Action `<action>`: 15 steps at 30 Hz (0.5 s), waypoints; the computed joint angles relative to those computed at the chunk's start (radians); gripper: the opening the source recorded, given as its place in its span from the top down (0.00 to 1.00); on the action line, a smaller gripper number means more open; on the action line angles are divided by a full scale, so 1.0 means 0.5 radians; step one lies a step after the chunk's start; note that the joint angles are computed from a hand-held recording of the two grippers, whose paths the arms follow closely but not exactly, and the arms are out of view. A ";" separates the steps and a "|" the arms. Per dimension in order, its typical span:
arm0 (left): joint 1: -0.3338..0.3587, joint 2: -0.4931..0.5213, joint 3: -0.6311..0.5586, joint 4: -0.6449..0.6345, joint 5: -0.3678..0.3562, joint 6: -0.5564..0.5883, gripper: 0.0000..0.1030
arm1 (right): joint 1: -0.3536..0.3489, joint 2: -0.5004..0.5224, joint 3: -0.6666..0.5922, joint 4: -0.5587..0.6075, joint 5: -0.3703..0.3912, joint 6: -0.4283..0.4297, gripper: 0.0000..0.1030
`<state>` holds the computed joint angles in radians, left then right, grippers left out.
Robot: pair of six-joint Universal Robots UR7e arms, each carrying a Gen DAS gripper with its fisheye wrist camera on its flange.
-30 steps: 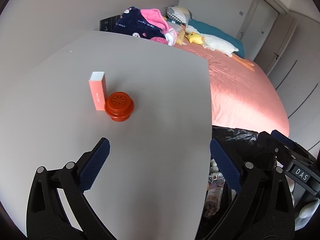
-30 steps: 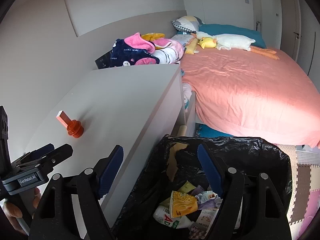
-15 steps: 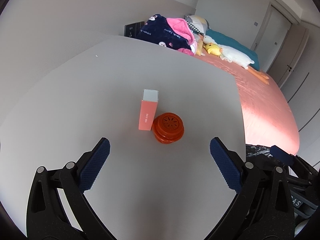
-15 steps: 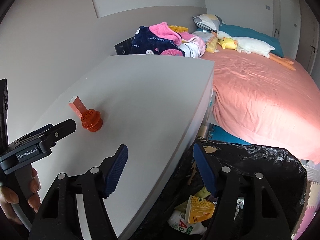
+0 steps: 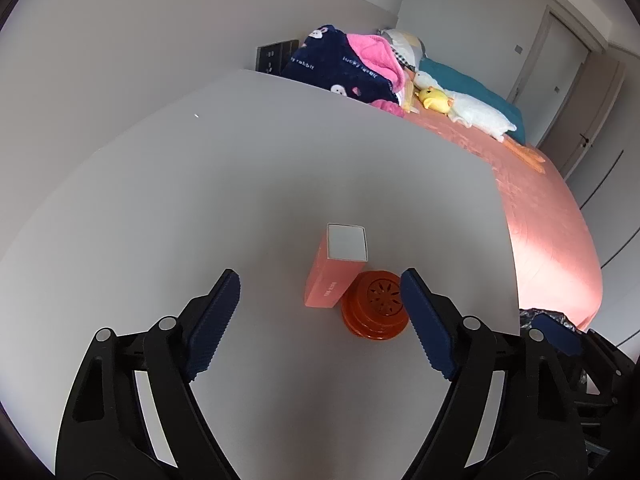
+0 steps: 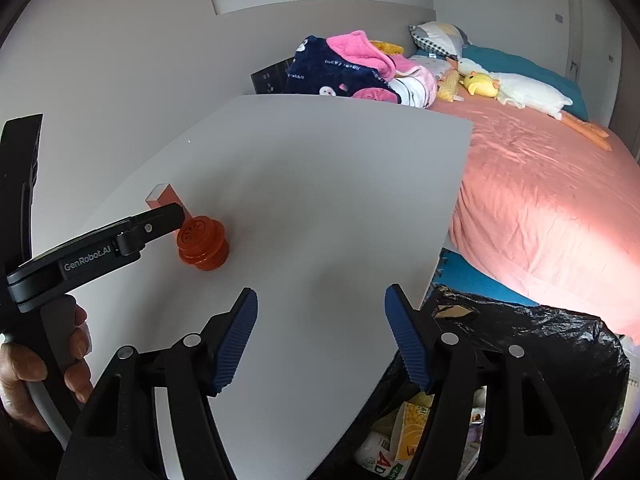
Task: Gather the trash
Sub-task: 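Grasp the pink box with the left gripper while the right gripper grasps the orange lid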
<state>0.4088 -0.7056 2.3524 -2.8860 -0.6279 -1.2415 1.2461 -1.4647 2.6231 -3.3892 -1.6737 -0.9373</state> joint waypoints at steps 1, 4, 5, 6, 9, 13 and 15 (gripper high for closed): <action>-0.002 0.002 0.005 -0.008 -0.005 0.003 0.26 | 0.008 0.012 -0.003 0.000 -0.003 -0.001 0.34; 0.025 0.020 0.009 -0.114 -0.008 0.102 0.36 | 0.048 0.065 -0.006 -0.020 -0.021 0.002 0.34; 0.036 0.028 0.008 -0.153 -0.011 0.146 0.39 | 0.061 0.080 -0.007 -0.023 -0.027 0.002 0.34; 0.045 0.035 0.004 -0.179 -0.013 0.186 0.41 | 0.074 0.095 -0.005 -0.033 -0.034 0.001 0.34; 0.076 0.068 0.014 -0.368 -0.034 0.353 0.56 | 0.107 0.135 -0.006 -0.053 -0.054 0.000 0.34; 0.085 0.086 0.031 -0.487 -0.026 0.458 0.76 | 0.153 0.196 -0.009 -0.083 -0.082 0.002 0.34; 0.085 0.069 0.038 -0.450 0.005 0.423 0.81 | 0.182 0.240 -0.017 -0.100 -0.101 0.010 0.34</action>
<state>0.4513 -0.6712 2.3714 -3.1112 -0.6256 -1.0300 1.3371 -1.3449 2.6147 -3.4391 -1.7244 -0.9322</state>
